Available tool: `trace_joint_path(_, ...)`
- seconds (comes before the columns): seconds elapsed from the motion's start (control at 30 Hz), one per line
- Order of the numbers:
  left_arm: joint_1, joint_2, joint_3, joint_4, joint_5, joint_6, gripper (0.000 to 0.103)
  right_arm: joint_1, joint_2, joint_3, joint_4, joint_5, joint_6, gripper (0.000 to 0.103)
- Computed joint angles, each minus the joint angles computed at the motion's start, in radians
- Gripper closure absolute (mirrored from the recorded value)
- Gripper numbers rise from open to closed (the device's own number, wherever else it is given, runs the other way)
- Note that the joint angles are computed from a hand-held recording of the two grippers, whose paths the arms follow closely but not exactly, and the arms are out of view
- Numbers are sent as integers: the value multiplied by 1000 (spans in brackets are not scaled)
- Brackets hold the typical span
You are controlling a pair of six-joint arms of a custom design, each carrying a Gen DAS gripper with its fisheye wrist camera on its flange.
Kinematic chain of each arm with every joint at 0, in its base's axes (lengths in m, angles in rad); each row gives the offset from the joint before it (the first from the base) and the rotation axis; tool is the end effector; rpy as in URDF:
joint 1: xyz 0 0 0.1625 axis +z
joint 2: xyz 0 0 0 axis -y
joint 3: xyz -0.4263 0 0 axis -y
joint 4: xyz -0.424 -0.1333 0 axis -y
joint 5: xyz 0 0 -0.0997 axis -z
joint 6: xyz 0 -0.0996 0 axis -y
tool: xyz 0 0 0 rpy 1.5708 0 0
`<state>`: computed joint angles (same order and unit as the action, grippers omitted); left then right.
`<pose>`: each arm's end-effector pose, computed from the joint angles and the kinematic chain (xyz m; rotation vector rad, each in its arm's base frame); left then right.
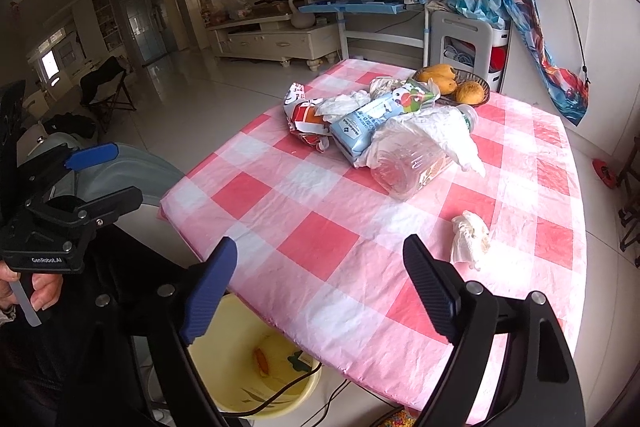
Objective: Collect trash
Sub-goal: 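Move both tools back over the trash pile on the table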
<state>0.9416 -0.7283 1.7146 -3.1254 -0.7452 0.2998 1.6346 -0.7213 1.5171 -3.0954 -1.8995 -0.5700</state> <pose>-0.2288 -0.6652 0.0894 0.7643 2.1796 -0.8246 0.1490 -0.7460 0.1372 0.6358 -2.4519 0.8285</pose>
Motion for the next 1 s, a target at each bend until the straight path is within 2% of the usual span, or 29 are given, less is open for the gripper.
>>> trace_joint_path(0.3, 4, 6, 0, -16, 2, 16, 13, -1, -1, 0, -16, -17, -9, 19)
trace_joint_path(0.5, 23, 14, -26, 0, -10, 12, 13, -2, 6, -17, -48, -102, 16, 19)
trace_joint_path(0.6, 32, 18, -44, 5, -22, 0, 13, -15, -3, -23, -44, -134, 69, 19)
trace_joint_path(0.8, 47, 55, -126, -1, -33, 34, 13, -42, -15, -28, -26, -171, 170, 19)
trace_joint_path(1.0, 66, 110, -240, 55, -58, 39, 13, -46, 10, -50, -49, -182, 169, 19)
